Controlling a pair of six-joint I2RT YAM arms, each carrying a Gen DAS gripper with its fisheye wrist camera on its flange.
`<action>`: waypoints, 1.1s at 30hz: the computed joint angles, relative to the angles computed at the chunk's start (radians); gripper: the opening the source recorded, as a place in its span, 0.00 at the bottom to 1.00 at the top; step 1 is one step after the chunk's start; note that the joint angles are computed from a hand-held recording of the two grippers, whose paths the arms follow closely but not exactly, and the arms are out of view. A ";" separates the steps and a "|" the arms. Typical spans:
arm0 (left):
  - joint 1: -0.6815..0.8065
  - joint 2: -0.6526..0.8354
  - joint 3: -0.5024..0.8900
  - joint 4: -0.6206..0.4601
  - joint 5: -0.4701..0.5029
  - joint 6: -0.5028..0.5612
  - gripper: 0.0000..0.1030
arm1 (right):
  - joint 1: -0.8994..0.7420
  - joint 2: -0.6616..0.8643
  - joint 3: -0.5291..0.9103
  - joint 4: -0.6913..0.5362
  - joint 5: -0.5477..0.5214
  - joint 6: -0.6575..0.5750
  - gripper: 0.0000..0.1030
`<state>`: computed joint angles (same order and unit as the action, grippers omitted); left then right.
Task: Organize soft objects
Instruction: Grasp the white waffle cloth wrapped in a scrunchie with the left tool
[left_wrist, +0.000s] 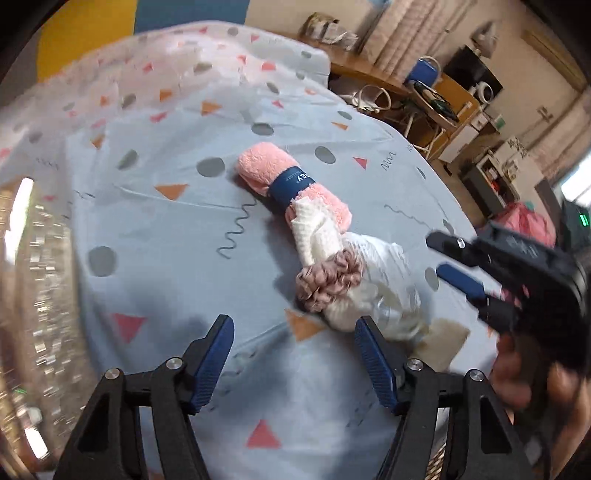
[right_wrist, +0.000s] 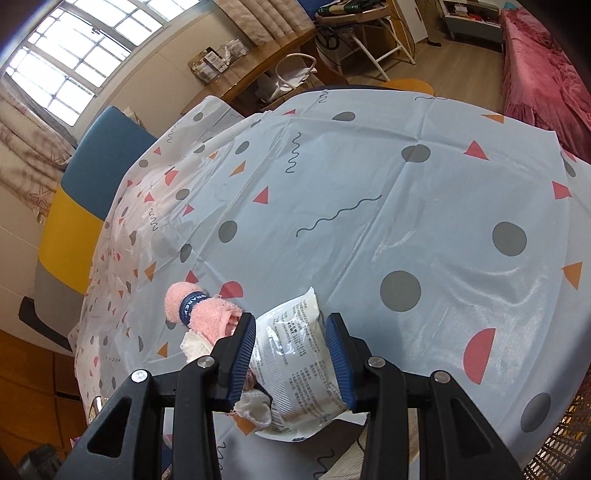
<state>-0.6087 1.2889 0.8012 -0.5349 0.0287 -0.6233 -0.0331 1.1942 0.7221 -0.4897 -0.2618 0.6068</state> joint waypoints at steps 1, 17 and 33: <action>0.009 0.022 0.003 0.020 0.015 -0.008 0.67 | -0.010 0.000 -0.004 0.003 -0.012 0.005 0.38; 0.022 0.292 0.135 0.126 0.040 -0.002 0.44 | -0.050 -0.001 -0.023 0.017 -0.061 0.039 0.39; -0.094 -0.064 -0.163 0.052 -0.118 0.069 0.37 | -0.128 0.025 -0.037 0.006 -0.093 0.068 0.39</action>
<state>-0.7028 1.2250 0.6381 -0.4832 -0.0888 -0.5543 -0.1615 1.2189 0.6848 -0.4839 -0.3549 0.6752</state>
